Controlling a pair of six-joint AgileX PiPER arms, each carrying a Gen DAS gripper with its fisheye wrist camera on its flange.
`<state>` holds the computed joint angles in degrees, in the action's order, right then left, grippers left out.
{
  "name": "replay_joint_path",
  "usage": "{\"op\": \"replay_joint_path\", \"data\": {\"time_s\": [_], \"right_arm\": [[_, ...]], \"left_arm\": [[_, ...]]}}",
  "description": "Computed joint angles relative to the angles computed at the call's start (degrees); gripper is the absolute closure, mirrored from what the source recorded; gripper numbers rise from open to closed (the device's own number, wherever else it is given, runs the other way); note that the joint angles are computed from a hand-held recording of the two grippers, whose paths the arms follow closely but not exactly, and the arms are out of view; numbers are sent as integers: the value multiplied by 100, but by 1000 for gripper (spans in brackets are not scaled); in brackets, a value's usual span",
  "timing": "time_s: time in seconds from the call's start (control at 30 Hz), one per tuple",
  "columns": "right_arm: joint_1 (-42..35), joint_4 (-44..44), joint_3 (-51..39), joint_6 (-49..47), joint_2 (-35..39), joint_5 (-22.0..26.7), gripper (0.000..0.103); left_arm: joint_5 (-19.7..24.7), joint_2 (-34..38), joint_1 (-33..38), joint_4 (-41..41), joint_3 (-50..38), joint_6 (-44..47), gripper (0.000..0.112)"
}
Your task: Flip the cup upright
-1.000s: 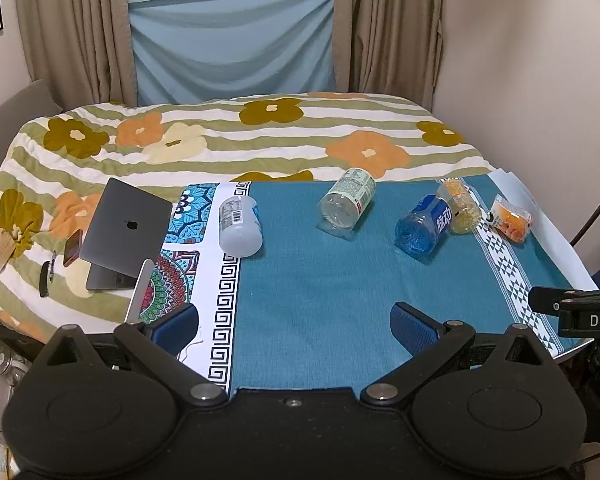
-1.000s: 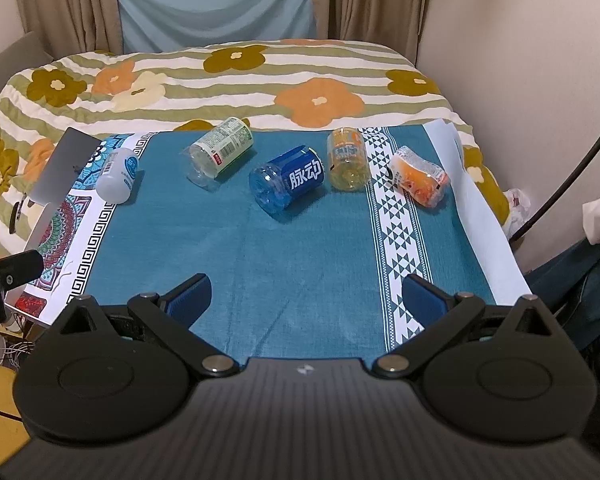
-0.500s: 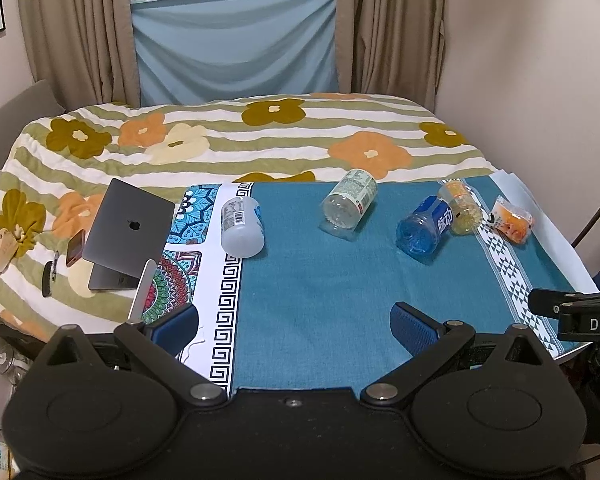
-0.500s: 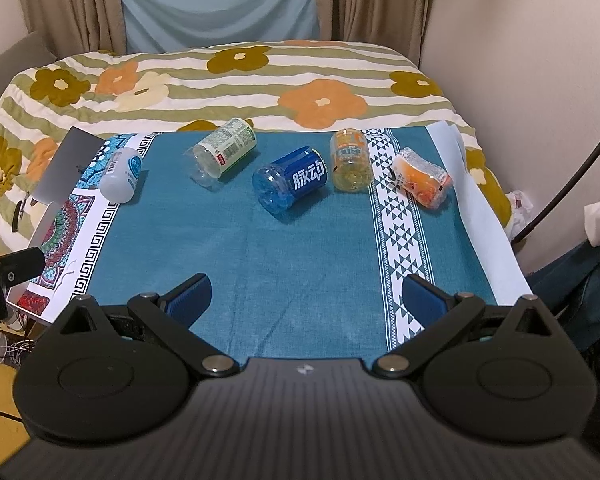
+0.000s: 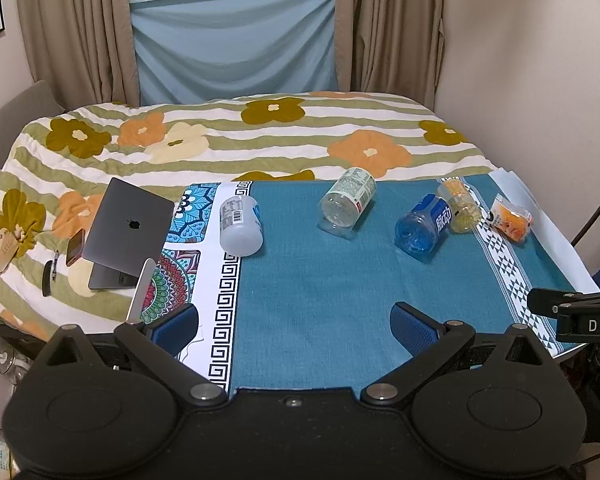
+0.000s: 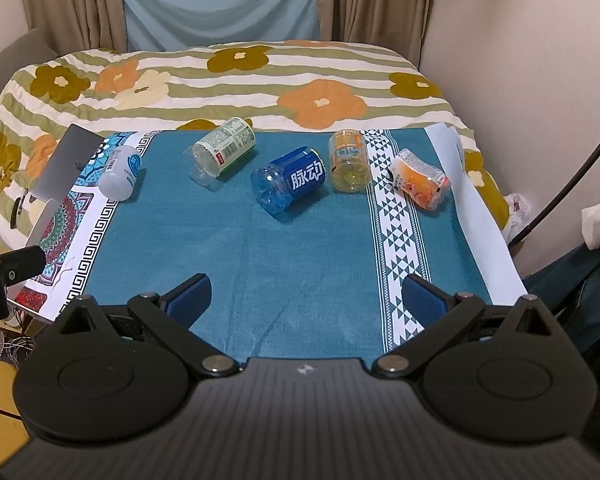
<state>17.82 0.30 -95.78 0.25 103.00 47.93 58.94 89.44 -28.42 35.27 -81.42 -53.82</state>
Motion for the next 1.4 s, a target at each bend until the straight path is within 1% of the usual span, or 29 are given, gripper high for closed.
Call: {"op": "replay_joint_path", "data": {"time_s": [0.47,0.87,1.0,1.13,1.23,1.4], "right_arm": [[-48,112,-7,36,19,85,0],[34,21,137,149,-47,-34,0],[58,9,151,222,-73,-28,0],[10,-81,173,390,-108,-67,0],[-75,-186,182,476,-92,-90,0],[-299,-234,90,426,76,-92,0]], "left_arm": [[11,-17,-40,24,32,-40,9],[-15,-114,-21,-23,126,99,9],[-81,-117,39,-99,68,473,9],[-319,19,279,-508,-202,1249,9],[-446,302,464,-942,-607,1967,9],[-321,1137,663,-1464,-1764,2992,9]]}}
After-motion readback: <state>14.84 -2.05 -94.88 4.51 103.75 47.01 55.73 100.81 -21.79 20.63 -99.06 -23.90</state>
